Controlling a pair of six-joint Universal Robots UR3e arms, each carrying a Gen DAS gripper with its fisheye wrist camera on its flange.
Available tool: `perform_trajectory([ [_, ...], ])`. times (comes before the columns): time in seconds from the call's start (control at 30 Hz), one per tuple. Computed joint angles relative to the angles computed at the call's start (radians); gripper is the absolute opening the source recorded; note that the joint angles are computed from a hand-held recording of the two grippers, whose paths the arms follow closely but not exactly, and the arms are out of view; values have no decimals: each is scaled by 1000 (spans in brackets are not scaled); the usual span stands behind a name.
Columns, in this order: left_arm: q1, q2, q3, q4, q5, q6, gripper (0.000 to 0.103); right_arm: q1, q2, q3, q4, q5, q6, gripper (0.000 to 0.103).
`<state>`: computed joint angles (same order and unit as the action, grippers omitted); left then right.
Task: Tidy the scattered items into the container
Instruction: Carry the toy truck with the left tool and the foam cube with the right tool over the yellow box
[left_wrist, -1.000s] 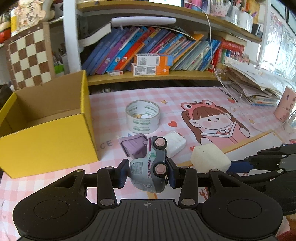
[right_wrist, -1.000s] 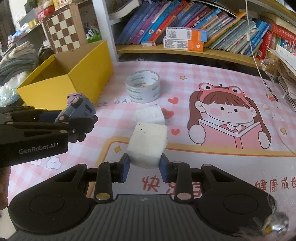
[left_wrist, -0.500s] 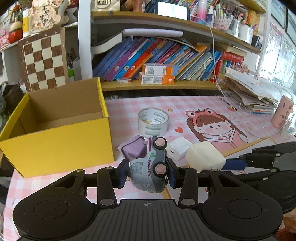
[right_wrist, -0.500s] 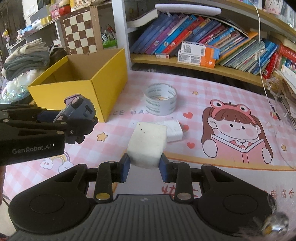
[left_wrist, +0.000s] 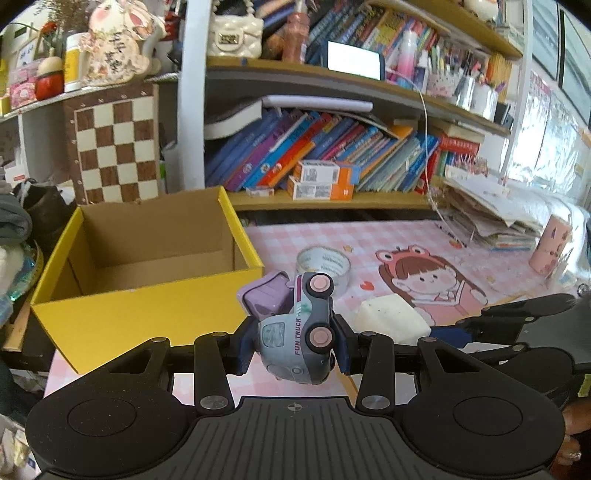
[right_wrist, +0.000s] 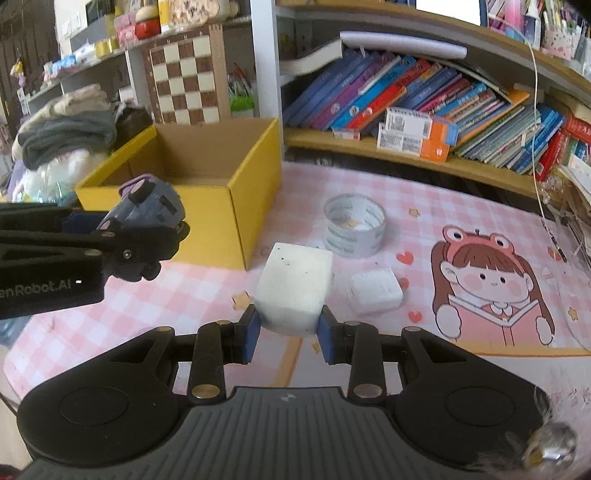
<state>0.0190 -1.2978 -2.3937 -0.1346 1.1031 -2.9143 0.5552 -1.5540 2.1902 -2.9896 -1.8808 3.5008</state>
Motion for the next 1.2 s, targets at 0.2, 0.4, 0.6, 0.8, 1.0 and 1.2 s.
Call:
perform_trajectory([
  [0.2, 122, 80, -7, -73, -113, 45, 41, 52, 40, -76, -1, -60, 22, 31],
  [0.4, 201, 98, -4, -92, -201, 87, 41, 92, 80, -149, 29, -106, 37, 31],
  [0.6, 272, 106, -1, -110, -274, 123, 41, 109, 128, -221, 59, -119, 57, 31],
  [0.8, 337, 107, 8, -116, -316, 136, 41, 113, 188, -314, 84, -104, 40, 31],
  [1.0, 366, 70, 37, -83, -322, 128, 41, 105, 260, -416, 83, -82, -2, 31],
  [1.2, 372, 0, 86, -33, -305, 106, 41, 85, 330, -520, 83, -52, -43, 31],
])
